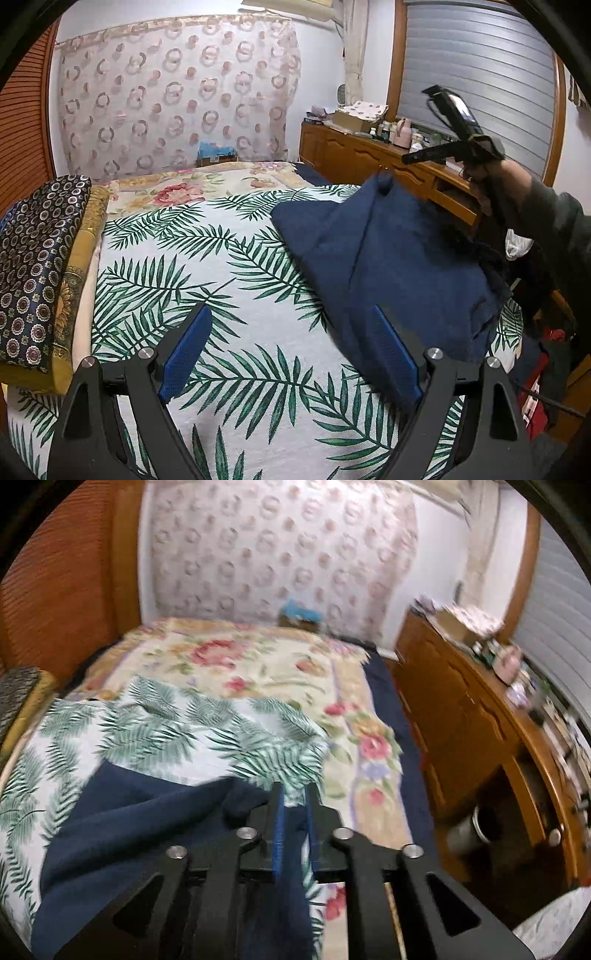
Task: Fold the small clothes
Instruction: 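Fold the shirt edge over with the right tool and smooth it flat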
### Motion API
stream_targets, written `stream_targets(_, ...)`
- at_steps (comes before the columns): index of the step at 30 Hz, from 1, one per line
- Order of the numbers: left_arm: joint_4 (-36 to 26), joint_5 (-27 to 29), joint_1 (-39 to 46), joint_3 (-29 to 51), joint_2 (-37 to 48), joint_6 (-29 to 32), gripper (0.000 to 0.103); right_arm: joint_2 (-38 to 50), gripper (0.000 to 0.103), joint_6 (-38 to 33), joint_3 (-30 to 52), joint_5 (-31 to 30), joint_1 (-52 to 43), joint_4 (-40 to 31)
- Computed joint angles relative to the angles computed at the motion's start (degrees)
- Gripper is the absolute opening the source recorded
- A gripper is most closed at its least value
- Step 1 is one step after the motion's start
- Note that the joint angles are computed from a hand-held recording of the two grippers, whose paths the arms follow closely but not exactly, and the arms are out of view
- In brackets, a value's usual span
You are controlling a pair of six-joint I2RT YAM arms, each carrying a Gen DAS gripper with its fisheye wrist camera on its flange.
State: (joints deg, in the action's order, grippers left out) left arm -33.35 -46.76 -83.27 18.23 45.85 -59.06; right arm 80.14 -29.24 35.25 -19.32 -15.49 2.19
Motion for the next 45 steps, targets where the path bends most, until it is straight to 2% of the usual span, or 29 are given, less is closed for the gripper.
stream_targets(2,0.4,0.0,-0.4,0.1,0.9,-0.2,0.088,1.3,0.018,0.7,1.0,2.6,1.7,-1.0)
stream_targets(4,1.0,0.2,-0.6,0.2,1.5,-0.2,0.088,-0.1,0.018,0.9,0.3,2.0,2.5,-2.0)
stream_targets(7,2.0,0.8,-0.8,0.2,2.5,0.3,0.088,-4.8,0.018,-2.6,-1.1,-5.2,-1.7,-7.8)
stream_targets(10,3.7,1.9,-0.5,0.1,4.2,0.8,0.088,-13.0,0.018,-10.5,-4.5,-13.4,-8.4,-16.5)
stream_targets(14,5.8,2.7,-0.6,0.5,6.6,1.1,0.088,-21.4,0.018,-28.8,-7.2,-25.4,-23.0,-34.3)
stream_targets(16,6.7,2.8,-1.2,0.8,7.8,1.0,0.088,-21.0,0.018,-40.6,-7.5,-28.6,-31.6,-42.6)
stream_targets(20,8.6,3.2,-2.4,1.4,11.1,0.7,0.088,-12.9,0.018,-63.4,-7.0,-29.3,-47.6,-55.4)
stream_targets(21,8.9,3.3,-2.6,1.6,11.8,0.5,0.088,-11.0,0.018,-67.8,-7.1,-28.8,-50.9,-57.2)
stream_targets(23,9.6,3.4,-3.2,1.9,13.3,0.1,0.088,-8.4,0.018,-72.1,-7.0,-27.3,-54.9,-57.8)
stream_targets(25,10.0,3.6,-3.7,2.2,14.6,-0.3,0.088,-6.0,0.018,-74.4,-7.9,-25.5,-57.4,-57.3)
stream_targets(26,10.3,3.8,-4.0,2.3,15.3,-0.4,0.088,-6.4,0.018,-71.0,-7.6,-25.7,-55.3,-56.1)
stream_targets(27,10.5,3.9,-4.0,2.5,15.8,-0.4,0.088,-6.6,0.018,-71.0,-6.9,-25.2,-55.4,-57.5)
stream_targets(33,11.7,4.6,-4.2,3.1,18.6,-0.9,0.088,-5.8,0.018,-66.9,-7.5,-23.8,-52.5,-53.6)
stream_targets(36,11.6,4.4,-4.5,3.3,18.9,-0.9,0.088,-4.5,0.018,-67.1,-6.9,-23.8,-52.2,-52.8)
stream_targets(37,11.5,4.4,-4.5,3.4,18.9,-0.9,0.088,-4.1,0.016,-67.9,-6.4,-24.0,-52.4,-53.6)
stream_targets(39,11.5,4.5,-4.4,3.4,18.9,-0.9,0.088,-4.1,0.007,-69.7,-6.4,-24.3,-52.7,-54.5)
stream_targets(43,11.4,4.3,-4.7,3.5,19.1,-1.2,0.088,-1.0,0.006,-79.9,-3.9,-25.8,-58.2,-61.7)
stream_targets(45,11.4,4.3,-4.8,3.5,19.0,-1.2,0.088,-0.2,0.006,-82.7,-1.7,-26.8,-60.6,-65.1)
